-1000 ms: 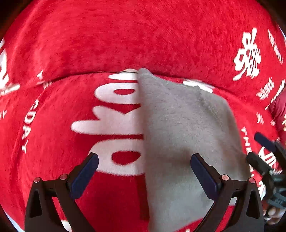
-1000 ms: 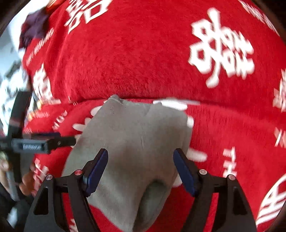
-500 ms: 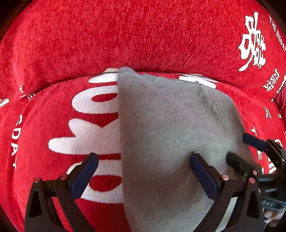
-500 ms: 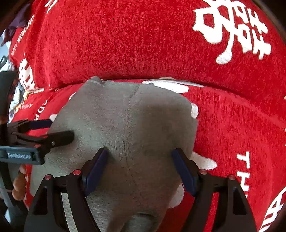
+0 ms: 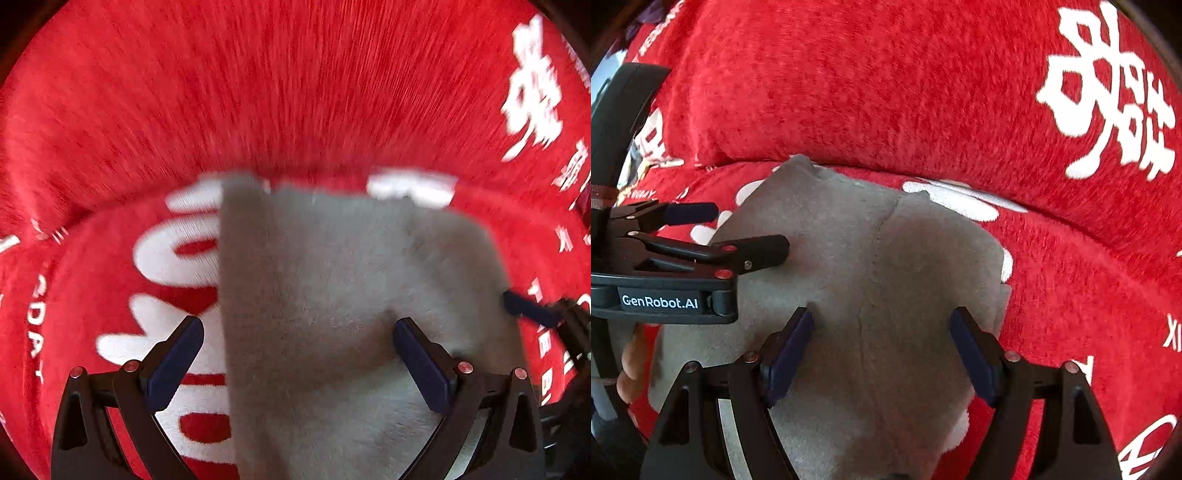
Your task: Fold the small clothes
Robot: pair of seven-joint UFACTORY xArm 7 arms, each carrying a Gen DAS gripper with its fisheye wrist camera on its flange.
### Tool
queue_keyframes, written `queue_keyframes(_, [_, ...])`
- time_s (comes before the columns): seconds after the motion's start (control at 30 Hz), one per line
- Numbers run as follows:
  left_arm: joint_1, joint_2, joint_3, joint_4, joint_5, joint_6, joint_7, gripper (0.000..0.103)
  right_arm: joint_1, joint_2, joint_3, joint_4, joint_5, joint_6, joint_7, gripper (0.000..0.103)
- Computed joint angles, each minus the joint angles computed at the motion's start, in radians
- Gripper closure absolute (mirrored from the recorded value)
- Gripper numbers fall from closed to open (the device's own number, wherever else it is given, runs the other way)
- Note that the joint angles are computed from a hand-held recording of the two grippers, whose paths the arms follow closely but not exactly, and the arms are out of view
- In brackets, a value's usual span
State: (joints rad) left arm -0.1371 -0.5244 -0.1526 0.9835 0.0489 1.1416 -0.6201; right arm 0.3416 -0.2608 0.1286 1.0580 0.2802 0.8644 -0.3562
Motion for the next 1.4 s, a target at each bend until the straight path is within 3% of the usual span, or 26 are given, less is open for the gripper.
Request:
queue_keyframes(0.1, [0.005,-0.054,0.026,-0.033,-0.032,-0.017,-0.003,0.000,-0.033,0.006,-0.013,0.010,-0.013,0.020,0.070,0.020])
queue_keyframes(0.23, [0.021,-0.190,0.058,-0.083,-0.027,-0.009,0.051,0.000,-0.073,-0.101,-0.082,-0.061,0.051,0.010,0.060,0.020])
queue_keyframes(0.43, [0.034,-0.283,0.109,-0.147,-0.118,0.032,0.102,0.000,-0.104,-0.155,-0.214,-0.087,0.278,0.067,0.010,0.018])
queue_keyframes(0.53, [-0.005,-0.239,0.107,-0.158,-0.207,-0.008,0.118,0.000,-0.092,-0.103,-0.192,-0.058,0.340,0.118,0.000,0.018])
queue_keyframes(0.67, [-0.031,-0.186,0.074,-0.171,-0.260,-0.070,0.103,0.000,-0.085,-0.021,-0.113,-0.027,0.319,0.153,0.052,0.018])
queue_keyframes(0.77, [-0.054,-0.163,0.081,-0.190,-0.315,-0.125,0.091,0.000,-0.079,0.000,-0.076,-0.043,0.312,0.108,0.079,0.013])
queue_keyframes(0.83, [-0.052,-0.163,0.053,-0.204,-0.296,-0.165,0.072,0.001,-0.063,-0.002,-0.053,-0.050,0.293,0.080,0.074,0.014])
queue_keyframes(0.87, [-0.052,-0.157,0.039,-0.201,-0.281,-0.177,0.065,0.008,-0.056,0.000,-0.043,-0.052,0.276,0.063,0.068,0.017])
queue_keyframes(0.93, [-0.057,-0.171,0.024,-0.202,-0.253,-0.193,0.058,0.021,-0.030,-0.014,-0.045,-0.062,0.298,0.054,0.022,0.048])
queue_keyframes(1.0, [-0.064,-0.193,0.016,-0.202,-0.224,-0.198,0.064,0.042,-0.027,-0.033,-0.041,-0.070,0.284,0.030,0.028,0.060])
queue_keyframes(1.1, [-0.070,-0.189,0.029,-0.185,-0.215,-0.193,0.070,0.054,-0.013,-0.060,-0.042,-0.086,0.294,0.010,0.037,0.064])
queue_keyframes(1.4, [-0.066,-0.278,0.015,-0.160,-0.171,-0.106,0.051,0.057,0.046,-0.183,-0.024,-0.110,0.233,-0.026,0.081,0.067])
